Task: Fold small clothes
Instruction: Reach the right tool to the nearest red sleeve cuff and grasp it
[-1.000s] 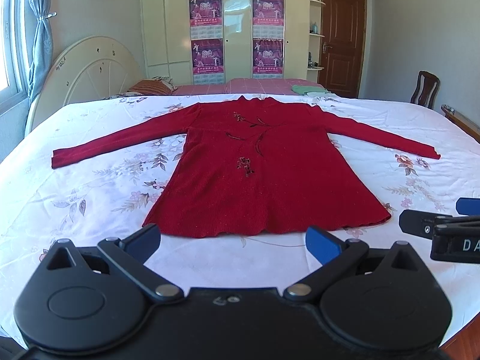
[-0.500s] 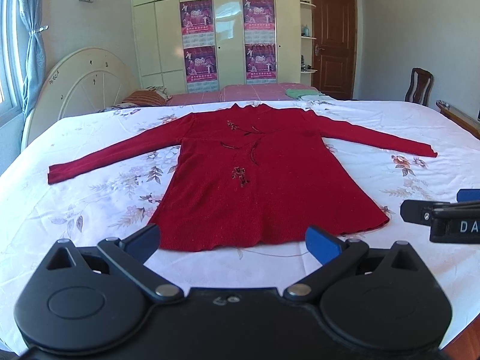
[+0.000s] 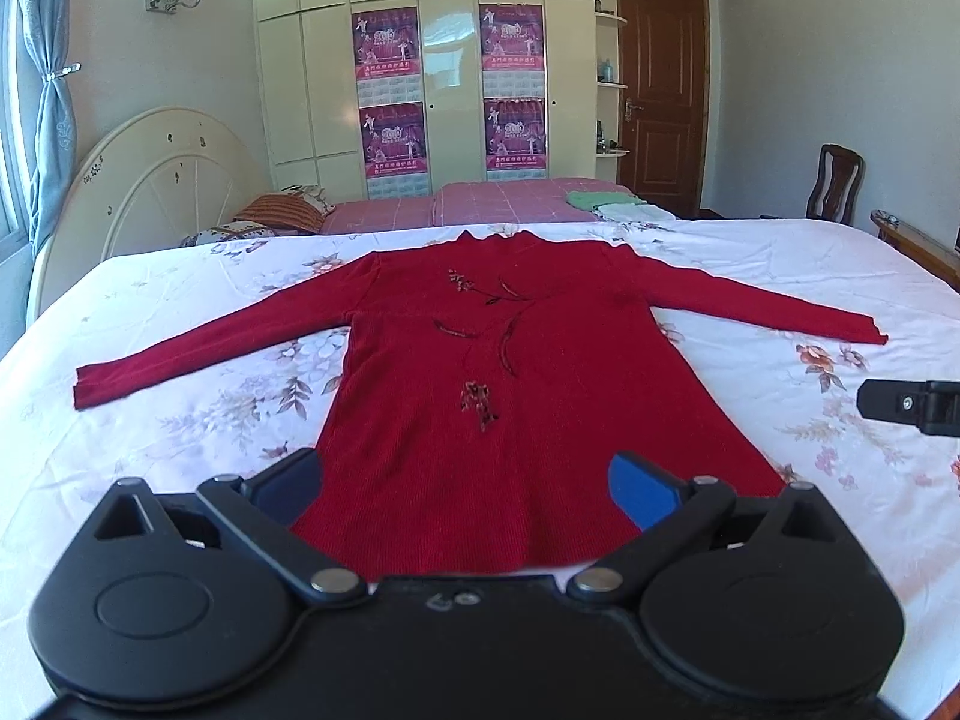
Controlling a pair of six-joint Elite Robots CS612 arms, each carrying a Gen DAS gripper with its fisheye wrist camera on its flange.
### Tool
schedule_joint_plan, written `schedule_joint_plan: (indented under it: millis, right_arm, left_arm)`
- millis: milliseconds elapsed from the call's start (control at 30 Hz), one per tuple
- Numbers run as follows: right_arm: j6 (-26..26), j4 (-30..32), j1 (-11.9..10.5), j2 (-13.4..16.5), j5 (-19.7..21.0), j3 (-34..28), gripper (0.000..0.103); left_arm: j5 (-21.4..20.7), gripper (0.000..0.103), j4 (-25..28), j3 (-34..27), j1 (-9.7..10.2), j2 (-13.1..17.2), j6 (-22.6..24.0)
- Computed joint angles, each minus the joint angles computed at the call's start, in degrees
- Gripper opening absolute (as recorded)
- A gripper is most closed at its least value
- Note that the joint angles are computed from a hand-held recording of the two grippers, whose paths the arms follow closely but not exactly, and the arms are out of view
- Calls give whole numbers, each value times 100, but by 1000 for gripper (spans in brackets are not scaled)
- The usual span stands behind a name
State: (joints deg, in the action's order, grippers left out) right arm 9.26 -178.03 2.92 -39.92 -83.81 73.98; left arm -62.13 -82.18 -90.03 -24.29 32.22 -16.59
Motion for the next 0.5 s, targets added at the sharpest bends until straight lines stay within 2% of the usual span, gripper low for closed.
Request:
schedule_joint_plan:
  millis: [267,300,333,367,500]
  right_arm:
    - [218,313,-165,478,-128,-859,100]
    - [272,382,-191,546,-153,-981,80]
    - [340,497,-209,604,-195,-1099,71]
    - [433,634,-225,675,-303,-1242,68]
    - [774,834,-331,923,-382,-1642,68]
  left_arm:
    - [-90,92,-504,964,106,-344,105]
    - [-98,93,-597,1074,113,-380,125]
    - [-125,93,-695,1203,125,-425,138]
    - [-167,95,-779,1322,141,-466,135]
    - [-294,97,-1133,1756,194,-598,111]
